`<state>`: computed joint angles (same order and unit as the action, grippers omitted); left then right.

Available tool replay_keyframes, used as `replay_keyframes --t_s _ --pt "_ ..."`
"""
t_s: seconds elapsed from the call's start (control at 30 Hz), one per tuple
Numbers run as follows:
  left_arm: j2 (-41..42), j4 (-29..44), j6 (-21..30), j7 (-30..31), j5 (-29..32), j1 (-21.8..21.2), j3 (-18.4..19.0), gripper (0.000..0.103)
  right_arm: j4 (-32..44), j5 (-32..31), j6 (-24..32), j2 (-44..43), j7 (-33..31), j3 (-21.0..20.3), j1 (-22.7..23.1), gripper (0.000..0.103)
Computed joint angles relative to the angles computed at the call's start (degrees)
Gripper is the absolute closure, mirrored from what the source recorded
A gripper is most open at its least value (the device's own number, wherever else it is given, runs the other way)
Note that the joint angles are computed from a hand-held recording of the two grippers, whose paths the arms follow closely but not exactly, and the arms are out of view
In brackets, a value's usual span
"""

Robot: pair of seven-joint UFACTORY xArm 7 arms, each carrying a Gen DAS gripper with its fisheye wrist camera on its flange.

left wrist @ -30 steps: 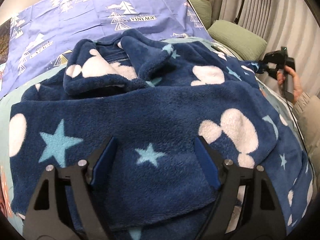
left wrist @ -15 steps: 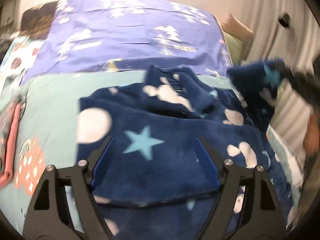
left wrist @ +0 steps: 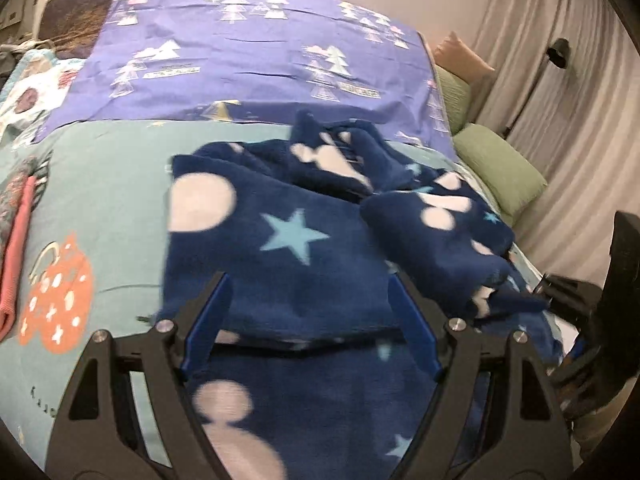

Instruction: Fold small clothes

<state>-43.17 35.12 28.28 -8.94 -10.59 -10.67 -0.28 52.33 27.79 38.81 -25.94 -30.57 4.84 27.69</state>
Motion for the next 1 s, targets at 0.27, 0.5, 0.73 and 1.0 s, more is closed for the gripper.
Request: replay_keyframes --t_s 0.27,0.5,0.73,1.0 --pt "8.01 6.5 -2.11 5.68 3.53 -5.75 -5.82 0.023 -2.5 -4.22 -3.24 -4.77 18.61 -0.53 -10.53 0.034" --pt "15.76 15.42 2.94 -7.69 23.94 9.13 -21.02 0.088 -4.56 -3.29 -1.13 -6.38 25.0 -4.56 -11.13 0.034" --pt "6.58 6.77 5.96 -17.79 8.91 3.92 -4.26 0.058 -7.01 -4.28 -1.23 -8.38 25.1 -5.6 -10.68 0.034" --pt "7.16 5.01 6.07 -11.01 -3.49 -0.39 2.71 0.035 -6.44 -3.25 -0.66 -7.09 25.13 -5.31 -9.93 0.034"
